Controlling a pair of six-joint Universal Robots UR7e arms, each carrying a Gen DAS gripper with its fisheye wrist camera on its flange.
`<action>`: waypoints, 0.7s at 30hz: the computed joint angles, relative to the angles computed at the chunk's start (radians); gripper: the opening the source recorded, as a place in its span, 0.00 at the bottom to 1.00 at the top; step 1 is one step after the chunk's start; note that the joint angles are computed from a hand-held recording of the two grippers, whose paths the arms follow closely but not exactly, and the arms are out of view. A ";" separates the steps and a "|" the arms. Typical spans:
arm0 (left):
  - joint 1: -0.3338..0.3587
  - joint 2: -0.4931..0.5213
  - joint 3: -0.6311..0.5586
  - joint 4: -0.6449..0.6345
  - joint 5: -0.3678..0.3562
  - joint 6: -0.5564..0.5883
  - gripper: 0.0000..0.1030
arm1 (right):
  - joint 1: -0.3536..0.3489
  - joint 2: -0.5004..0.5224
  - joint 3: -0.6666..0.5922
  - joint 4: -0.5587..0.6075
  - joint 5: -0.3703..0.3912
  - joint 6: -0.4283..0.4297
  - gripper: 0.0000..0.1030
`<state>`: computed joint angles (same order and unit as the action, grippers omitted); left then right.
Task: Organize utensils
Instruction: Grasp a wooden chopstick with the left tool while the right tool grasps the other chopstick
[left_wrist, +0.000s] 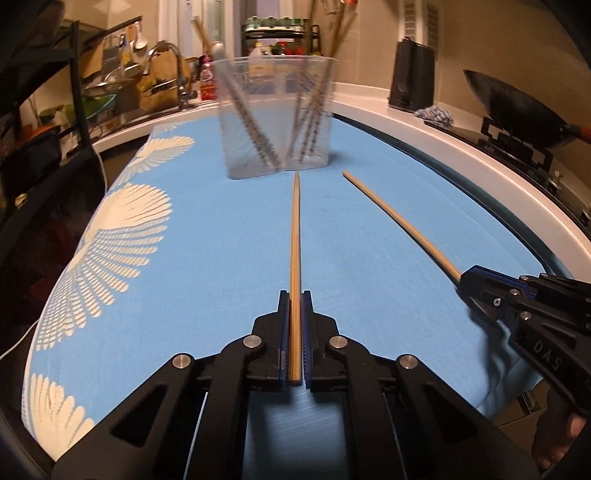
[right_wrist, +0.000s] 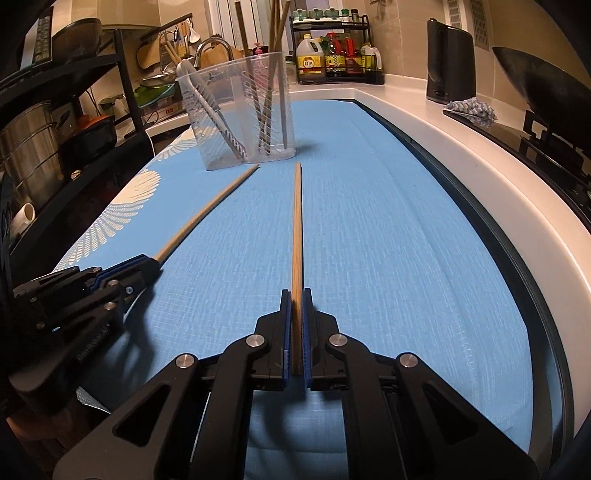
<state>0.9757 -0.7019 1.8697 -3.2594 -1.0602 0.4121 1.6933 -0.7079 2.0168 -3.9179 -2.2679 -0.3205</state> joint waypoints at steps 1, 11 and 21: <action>0.009 -0.010 0.003 0.003 -0.005 -0.003 0.06 | 0.003 0.003 -0.004 0.001 0.001 -0.002 0.05; 0.071 -0.053 0.034 -0.047 -0.042 0.034 0.07 | 0.007 0.026 -0.023 0.022 -0.011 0.019 0.07; 0.072 -0.058 0.074 -0.111 -0.062 0.041 0.26 | 0.013 0.023 -0.024 0.031 -0.028 0.012 0.11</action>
<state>1.0479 -0.7602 1.9435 -3.3701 -1.1220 0.4532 1.7065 -0.6848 1.9933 -3.8871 -2.2960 -0.3081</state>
